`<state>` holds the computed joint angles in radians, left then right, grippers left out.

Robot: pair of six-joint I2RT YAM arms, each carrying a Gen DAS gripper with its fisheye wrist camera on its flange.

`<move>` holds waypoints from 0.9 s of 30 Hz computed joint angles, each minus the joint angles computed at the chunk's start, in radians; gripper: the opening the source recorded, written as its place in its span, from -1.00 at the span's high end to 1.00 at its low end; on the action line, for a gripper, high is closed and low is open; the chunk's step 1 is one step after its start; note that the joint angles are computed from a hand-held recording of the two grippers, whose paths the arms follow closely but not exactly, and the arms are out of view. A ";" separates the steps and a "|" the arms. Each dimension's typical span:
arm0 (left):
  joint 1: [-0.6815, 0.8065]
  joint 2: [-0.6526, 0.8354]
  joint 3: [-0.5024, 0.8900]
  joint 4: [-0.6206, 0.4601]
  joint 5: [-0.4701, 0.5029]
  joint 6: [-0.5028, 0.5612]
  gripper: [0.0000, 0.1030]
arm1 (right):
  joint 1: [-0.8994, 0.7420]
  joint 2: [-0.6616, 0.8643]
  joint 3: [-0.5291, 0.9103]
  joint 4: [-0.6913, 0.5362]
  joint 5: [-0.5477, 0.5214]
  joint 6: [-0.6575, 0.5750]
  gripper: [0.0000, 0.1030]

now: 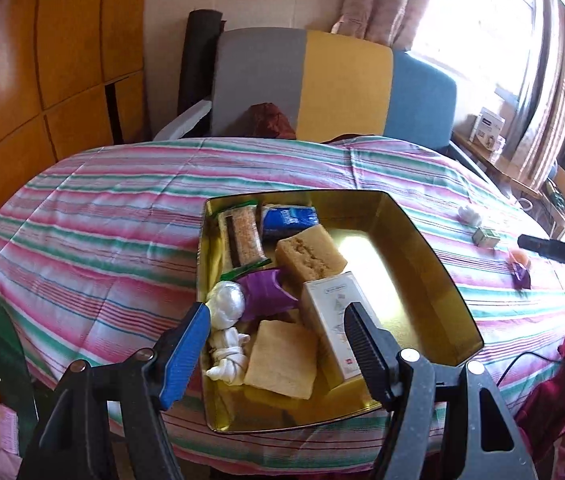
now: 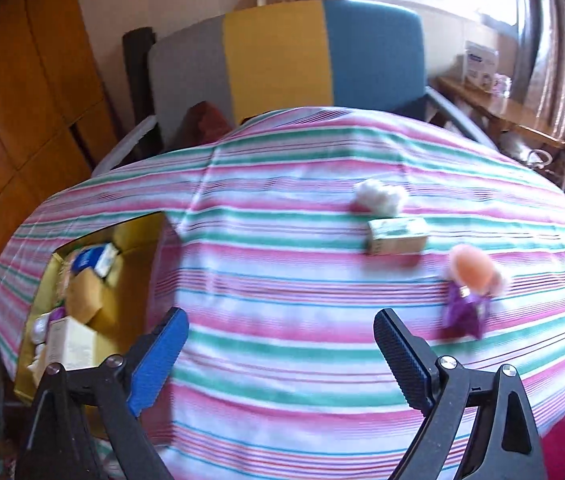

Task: Organize objects
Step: 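Move both grippers back toward the remaining items on the cloth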

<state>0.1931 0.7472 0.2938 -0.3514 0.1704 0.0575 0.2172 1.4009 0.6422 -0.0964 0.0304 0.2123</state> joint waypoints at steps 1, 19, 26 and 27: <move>-0.011 -0.006 0.000 -0.002 -0.007 0.000 -0.36 | -0.039 -0.001 -0.004 0.007 -0.003 -0.023 -0.85; -0.235 0.056 0.038 0.016 -0.198 -0.054 -0.38 | -0.528 0.194 -0.009 0.118 -0.278 0.084 -0.90; -0.335 0.088 0.069 0.021 -0.265 -0.067 -0.38 | -0.540 0.200 -0.015 0.124 -0.304 0.104 -0.92; -0.349 0.091 0.078 0.021 -0.275 -0.065 -0.38 | -0.545 0.202 -0.014 0.123 -0.308 0.106 -0.93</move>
